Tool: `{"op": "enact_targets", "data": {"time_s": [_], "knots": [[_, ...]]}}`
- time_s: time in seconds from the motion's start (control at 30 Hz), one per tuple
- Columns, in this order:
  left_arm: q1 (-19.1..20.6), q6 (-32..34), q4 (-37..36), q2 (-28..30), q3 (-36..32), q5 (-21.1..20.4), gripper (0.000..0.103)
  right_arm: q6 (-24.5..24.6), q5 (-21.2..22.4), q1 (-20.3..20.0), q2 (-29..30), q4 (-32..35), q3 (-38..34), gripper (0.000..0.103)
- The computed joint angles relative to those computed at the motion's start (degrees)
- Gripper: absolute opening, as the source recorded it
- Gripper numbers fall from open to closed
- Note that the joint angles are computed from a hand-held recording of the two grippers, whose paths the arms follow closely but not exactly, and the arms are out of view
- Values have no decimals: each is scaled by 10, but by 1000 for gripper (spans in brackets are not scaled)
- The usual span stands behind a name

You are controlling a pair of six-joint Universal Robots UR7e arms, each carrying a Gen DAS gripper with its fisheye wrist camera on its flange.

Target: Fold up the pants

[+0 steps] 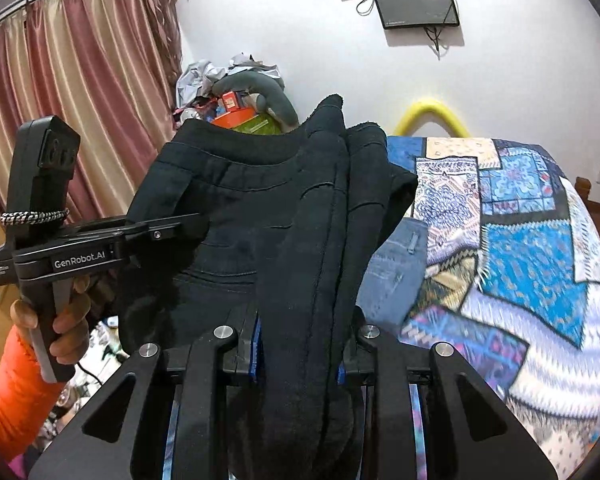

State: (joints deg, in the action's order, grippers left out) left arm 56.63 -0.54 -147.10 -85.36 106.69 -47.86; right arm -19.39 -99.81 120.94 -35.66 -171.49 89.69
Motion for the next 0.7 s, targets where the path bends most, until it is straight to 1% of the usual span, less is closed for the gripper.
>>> {"op": "enact_targets", "data": {"time_s": [0.13,0.17,0.2,0.43,0.5,0.6,0.63,0.7], "knots": [[61,11,-22,40,-46,-48,28,1,3,-11,41,20,-54,24],[70,14,-26,47,-52,-52,28,0,2,-15,58,31,-76,24],[85,22,-34,62,-65,-57,28,-1,0,-16,65,35,-84,24],[151,30,-35,137,-126,-78,28,3,-23,-38,147,101,-193,24],[167,42,-38,163,-145,-75,28,7,-26,-46,164,118,-216,24],[181,72,-65,194,-161,-66,28,29,-24,-59,185,148,-246,24],[187,78,-70,205,-168,-65,28,41,-29,-63,196,160,-261,24],[198,76,-61,224,-184,-67,28,48,-50,-65,212,173,-279,24]]}}
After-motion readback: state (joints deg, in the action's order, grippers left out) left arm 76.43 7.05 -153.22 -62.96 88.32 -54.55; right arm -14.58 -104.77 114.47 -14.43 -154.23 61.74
